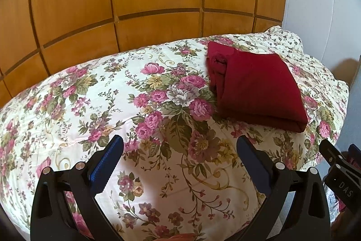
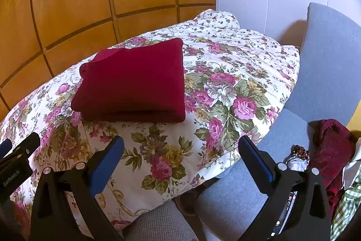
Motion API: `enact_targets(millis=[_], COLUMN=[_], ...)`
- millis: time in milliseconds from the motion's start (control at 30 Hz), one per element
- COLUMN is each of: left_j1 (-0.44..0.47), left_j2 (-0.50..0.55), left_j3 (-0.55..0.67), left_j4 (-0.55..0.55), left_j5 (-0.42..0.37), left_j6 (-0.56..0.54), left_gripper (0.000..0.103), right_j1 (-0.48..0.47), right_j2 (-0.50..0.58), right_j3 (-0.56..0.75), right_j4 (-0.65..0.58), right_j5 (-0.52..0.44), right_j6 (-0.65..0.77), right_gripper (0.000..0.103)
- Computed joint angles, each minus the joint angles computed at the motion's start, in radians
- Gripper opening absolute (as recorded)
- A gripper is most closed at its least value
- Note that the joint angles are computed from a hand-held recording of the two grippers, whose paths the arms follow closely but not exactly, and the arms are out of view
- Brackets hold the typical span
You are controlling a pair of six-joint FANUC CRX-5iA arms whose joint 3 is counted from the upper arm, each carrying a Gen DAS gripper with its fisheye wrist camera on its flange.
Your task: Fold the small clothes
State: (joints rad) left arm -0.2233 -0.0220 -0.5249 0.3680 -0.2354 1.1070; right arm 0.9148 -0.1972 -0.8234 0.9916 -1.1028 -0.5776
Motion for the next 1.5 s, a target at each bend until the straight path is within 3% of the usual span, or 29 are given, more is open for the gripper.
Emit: enact_targets(millis=[833,1100,1200,1267,1333,1400,1500], left_j1=[-0.006,-0.009,-0.016,-0.015,-0.014,-0.014,-0.019], left_j2=[-0.003,-0.006,-0.013,-0.015,-0.014,-0.012,-0.018], left_j3=[-0.002,-0.016,-0.039,-0.020,-0.016,-0.030,-0.036], left_j4=[-0.003,0.039,0.102,0.000,-0.011,0.062,0.045], left_j5=[-0.013,-0.008,0.017,0.025,0.024,0.018,0.034], left_j6=[-0.008,-0.056,-0.109,-0.007,0.005,-0.068,-0.058], left_gripper=[0.099,0.099,0.099,0.099,0.099,0.099,0.099], right_j1=[-0.002,-0.003,-0.003,-0.003,-0.006,-0.007,-0.006], right_j2=[-0.002,-0.002,-0.002,0.000,-0.001,-0.001,-0.001], right_j3=[0.001,0.001,0.001,0.002,0.000,-0.001,-0.001], right_j4=[0.003,0.004,0.003,0.001,0.000,0.003,0.002], right_j5=[0.003,0.005,0.005,0.006,0.011,0.014,0.015], right_j6=[0.011,0.012,0.010,0.009,0.009,0.007,0.012], right_gripper=[0.101,0.101,0.101,0.101,0.101,0.101,0.101])
